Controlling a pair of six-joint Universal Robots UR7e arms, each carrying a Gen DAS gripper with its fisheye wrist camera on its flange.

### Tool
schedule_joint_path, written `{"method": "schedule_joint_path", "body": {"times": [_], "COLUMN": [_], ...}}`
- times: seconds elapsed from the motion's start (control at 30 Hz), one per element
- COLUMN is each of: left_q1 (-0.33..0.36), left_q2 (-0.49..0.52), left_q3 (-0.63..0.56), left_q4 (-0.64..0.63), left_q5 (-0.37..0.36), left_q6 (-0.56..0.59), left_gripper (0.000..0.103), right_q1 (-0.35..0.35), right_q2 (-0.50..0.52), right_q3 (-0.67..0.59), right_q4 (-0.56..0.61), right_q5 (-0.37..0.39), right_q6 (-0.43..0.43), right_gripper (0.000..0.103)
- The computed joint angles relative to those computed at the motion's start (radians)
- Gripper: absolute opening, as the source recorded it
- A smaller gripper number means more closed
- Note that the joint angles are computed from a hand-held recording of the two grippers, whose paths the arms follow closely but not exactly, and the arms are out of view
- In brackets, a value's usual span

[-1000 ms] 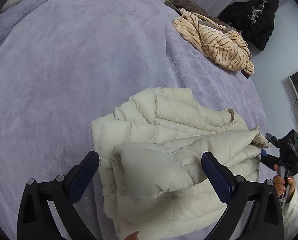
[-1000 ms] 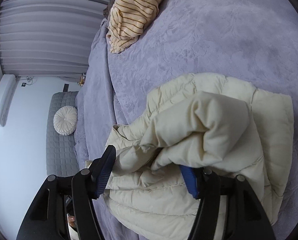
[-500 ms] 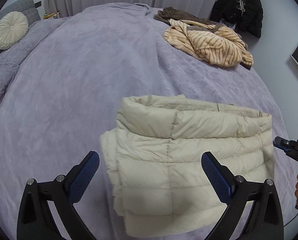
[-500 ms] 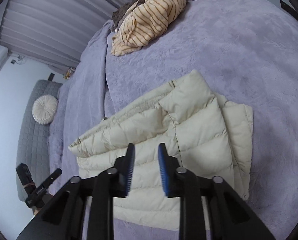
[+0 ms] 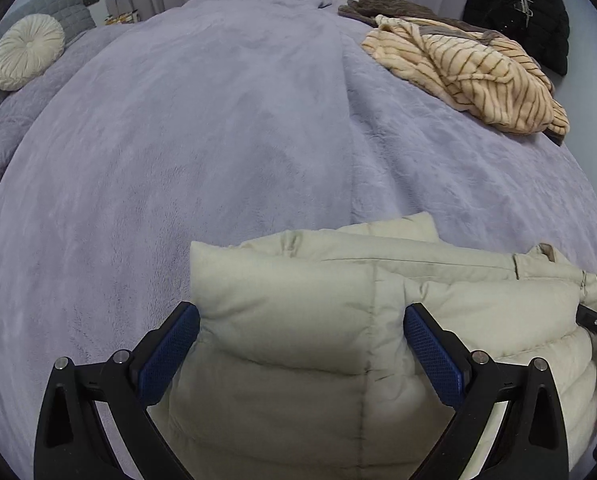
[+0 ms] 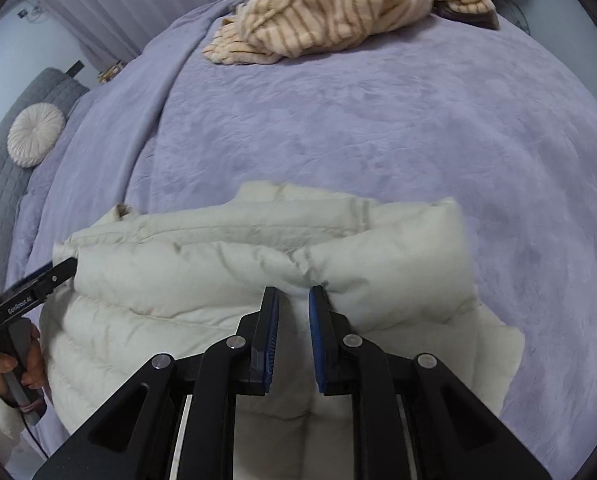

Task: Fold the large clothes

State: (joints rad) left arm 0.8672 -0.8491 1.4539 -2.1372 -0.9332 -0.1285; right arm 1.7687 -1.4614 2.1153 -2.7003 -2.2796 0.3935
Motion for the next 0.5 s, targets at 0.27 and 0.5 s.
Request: {"method": "schedule_joint_path", "body": {"times": [0.27, 0.5], "left_q1": [0.037, 0.039], "left_q2": [0.026, 0.024], "left_q3": [0.014, 0.018], "left_q4": [-0.053, -0.051], "left_q5": [-0.03, -0.033], "left_q6": [0.005, 0.019], "left_gripper": [0.103, 0.103], "right_q1": [-0.167, -0.183], "right_q2": [-0.043, -0.056], "right_q3": [0.116, 0.135], "right_q4": [-0.23, -0.251], "right_q5": [0.225, 0.254], "right_q6": [-0.027, -0.027], "right_gripper": [0.0, 0.0]}}
